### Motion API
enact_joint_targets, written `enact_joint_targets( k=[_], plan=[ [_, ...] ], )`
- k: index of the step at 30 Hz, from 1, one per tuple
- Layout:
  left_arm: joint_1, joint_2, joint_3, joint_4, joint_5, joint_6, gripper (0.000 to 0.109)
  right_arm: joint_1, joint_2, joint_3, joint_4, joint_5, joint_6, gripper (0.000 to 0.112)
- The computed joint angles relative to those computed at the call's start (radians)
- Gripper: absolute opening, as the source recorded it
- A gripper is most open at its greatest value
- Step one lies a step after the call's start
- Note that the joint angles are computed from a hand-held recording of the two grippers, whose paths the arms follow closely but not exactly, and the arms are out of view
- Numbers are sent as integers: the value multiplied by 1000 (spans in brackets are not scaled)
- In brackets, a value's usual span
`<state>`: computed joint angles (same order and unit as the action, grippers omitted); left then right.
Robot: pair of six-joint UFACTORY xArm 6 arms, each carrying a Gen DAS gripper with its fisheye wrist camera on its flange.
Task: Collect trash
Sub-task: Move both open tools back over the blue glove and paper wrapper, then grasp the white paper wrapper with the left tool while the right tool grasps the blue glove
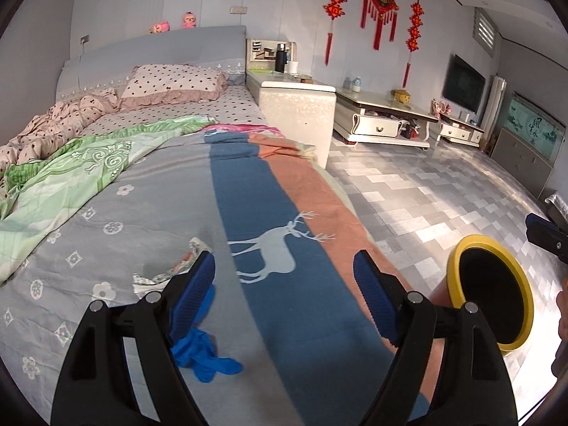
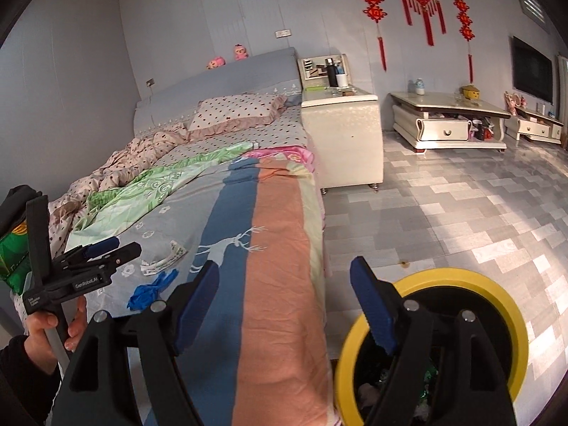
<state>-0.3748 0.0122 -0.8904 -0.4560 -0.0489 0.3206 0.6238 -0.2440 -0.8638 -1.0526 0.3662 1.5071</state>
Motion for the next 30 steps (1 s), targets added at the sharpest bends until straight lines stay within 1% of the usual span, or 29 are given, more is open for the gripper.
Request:
enact_joint_targets(
  k=[1, 4, 6, 8, 14, 17, 19, 23, 26, 28, 30],
  plan=[
    [21, 4, -6, -33, 9, 41, 77, 9, 31, -25, 2, -10, -7, 73],
    [59, 20, -24, -192, 27, 228, 77, 33, 123, -96, 28, -45, -45, 73],
    [84, 39, -54, -326, 60, 396, 77, 49, 187, -144, 61, -69, -85, 73],
    [116, 71, -87, -363, 93, 477, 77, 64, 245, -181, 99, -94, -128, 73],
    [185, 163, -175, -396, 204, 675, 77, 119, 424, -303, 305, -153, -334, 73],
    [205, 214, -224, -355, 240, 706, 77, 147, 508, -371, 431, -166, -467, 73],
    [213, 247, -251, -325, 253, 709, 77, 168, 563, -418, 546, -165, -581, 73],
    [220, 308, -307, -325, 281, 751, 77, 201, 667, -517, 739, -145, -769, 73],
    [222, 358, -357, -308, 310, 759, 76, 213, 722, -576, 824, -128, -855, 73],
    [221, 395, -388, -274, 318, 743, 76, 217, 762, -618, 885, -115, -911, 73],
    [225, 438, -427, -249, 326, 720, 76, 221, 798, -667, 910, -94, -944, 73]
  ],
)
